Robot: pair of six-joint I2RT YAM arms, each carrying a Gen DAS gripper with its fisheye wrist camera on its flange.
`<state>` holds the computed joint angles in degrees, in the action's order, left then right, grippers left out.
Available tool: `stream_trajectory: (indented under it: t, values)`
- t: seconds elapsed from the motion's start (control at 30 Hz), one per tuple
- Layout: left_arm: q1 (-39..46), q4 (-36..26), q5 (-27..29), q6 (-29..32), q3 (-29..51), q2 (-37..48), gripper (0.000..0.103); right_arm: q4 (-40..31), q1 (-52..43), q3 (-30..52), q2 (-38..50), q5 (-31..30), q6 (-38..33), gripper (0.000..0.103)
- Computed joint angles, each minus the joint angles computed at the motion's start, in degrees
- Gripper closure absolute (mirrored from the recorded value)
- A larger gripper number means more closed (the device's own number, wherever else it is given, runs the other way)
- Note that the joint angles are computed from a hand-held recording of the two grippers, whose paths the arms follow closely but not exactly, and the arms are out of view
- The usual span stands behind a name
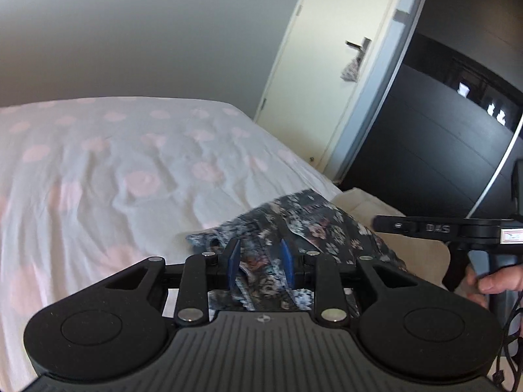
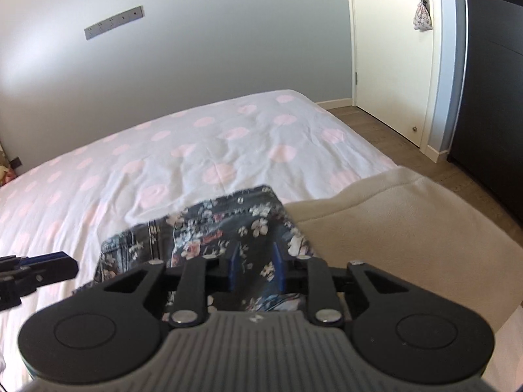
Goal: Fold clothes
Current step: 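Carry the jeans stack with the left gripper onto the beige blanket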
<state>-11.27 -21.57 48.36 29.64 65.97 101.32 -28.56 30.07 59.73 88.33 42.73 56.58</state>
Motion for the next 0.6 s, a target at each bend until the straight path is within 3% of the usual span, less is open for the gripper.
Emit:
stream_trajectory:
  t: [0.23,0.47,0.6]
  values:
    - [-5.6,11.4,-8.8,-1.4,-4.6,5.2,0.081,8.6,-3.6,0.1,9.7,-2.9,-3.0,0.084]
    - [-6.4,6.6,-11.1,0.1,2.8,14.0,0.085,20.1,-7.5,-5.1,13.1,-6.4,-4.2,0.085]
    - [-5.7,4.4,-10.3,0.7,3.1,12.6,0.086,13.4,-6.8,-1.6,12.6,-6.4,-4.2,0.085]
